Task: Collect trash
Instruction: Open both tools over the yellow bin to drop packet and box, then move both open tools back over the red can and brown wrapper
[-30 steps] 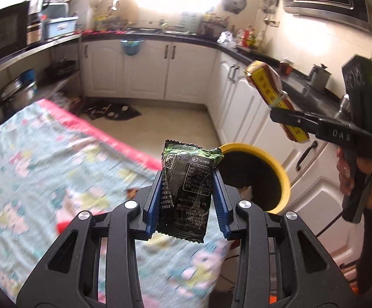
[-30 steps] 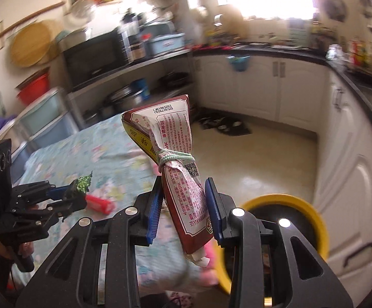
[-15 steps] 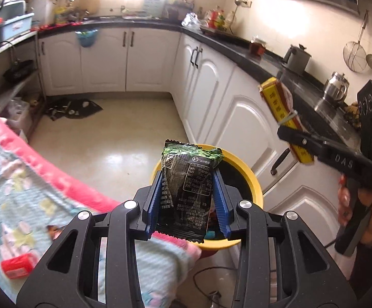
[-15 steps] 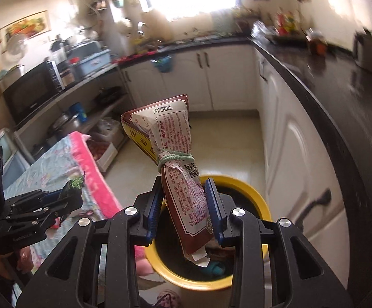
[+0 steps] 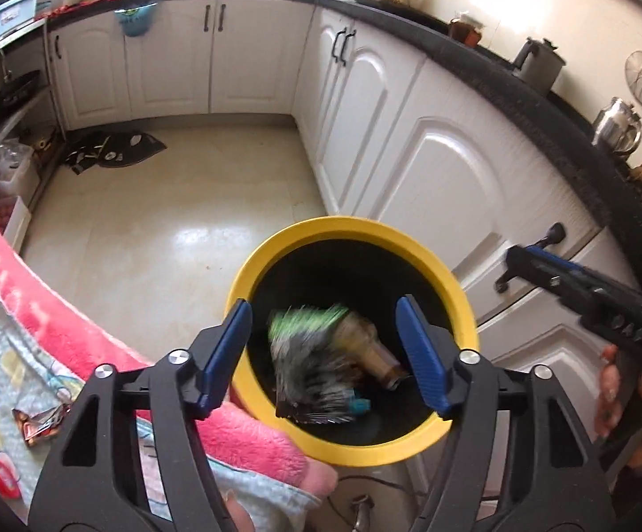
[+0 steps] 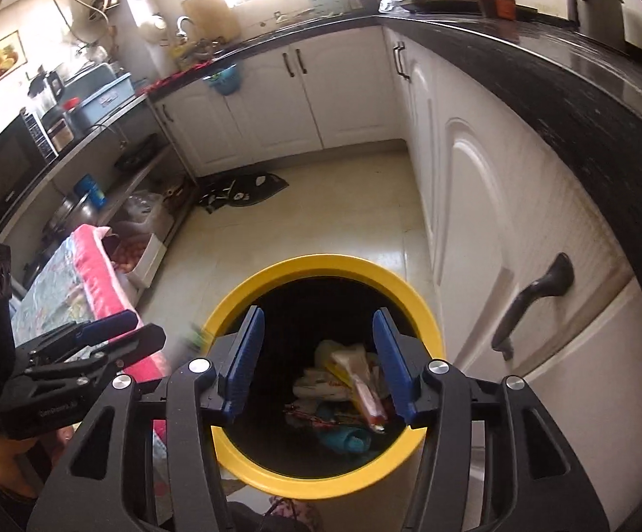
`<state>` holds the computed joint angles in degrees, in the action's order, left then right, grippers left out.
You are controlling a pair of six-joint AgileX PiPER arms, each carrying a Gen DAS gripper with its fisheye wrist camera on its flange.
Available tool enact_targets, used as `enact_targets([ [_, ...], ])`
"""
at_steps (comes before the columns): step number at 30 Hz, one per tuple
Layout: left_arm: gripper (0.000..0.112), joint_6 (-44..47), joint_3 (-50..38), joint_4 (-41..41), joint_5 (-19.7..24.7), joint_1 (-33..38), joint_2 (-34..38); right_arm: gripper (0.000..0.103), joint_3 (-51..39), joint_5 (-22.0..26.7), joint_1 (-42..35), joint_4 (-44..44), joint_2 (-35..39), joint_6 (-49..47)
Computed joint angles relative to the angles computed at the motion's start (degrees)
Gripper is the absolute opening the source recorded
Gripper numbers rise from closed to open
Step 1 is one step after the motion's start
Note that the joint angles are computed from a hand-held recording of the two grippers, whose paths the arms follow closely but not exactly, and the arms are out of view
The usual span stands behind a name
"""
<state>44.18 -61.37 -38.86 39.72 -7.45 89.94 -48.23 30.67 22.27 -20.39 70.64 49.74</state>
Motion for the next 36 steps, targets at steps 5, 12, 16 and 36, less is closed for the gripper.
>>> enact_targets([
  [5,0.071,3.16,1.89,-2.57,1.32,5.3,-2.44,0.056,-0.02,0.03,2.53,-4.7,-0.53,4.04],
  [12,0.093,7.01,4.79,-4.11,3.11,13.69,-9.34,0.06,-2.88,2.18,9.01,-11.05,-0.05,9.57],
  [16,0.093,10.93,5.9,-6.55,6.87,21.82,-12.62,0.063,-4.95,3.57,13.83,-14.93,-0.06,12.15],
  [36,0.093,28.06,1.47,-13.69,25.71,62.58,-13.65,0.069,-27.15,8.81,37.6,-19.91,17.26,8.54],
])
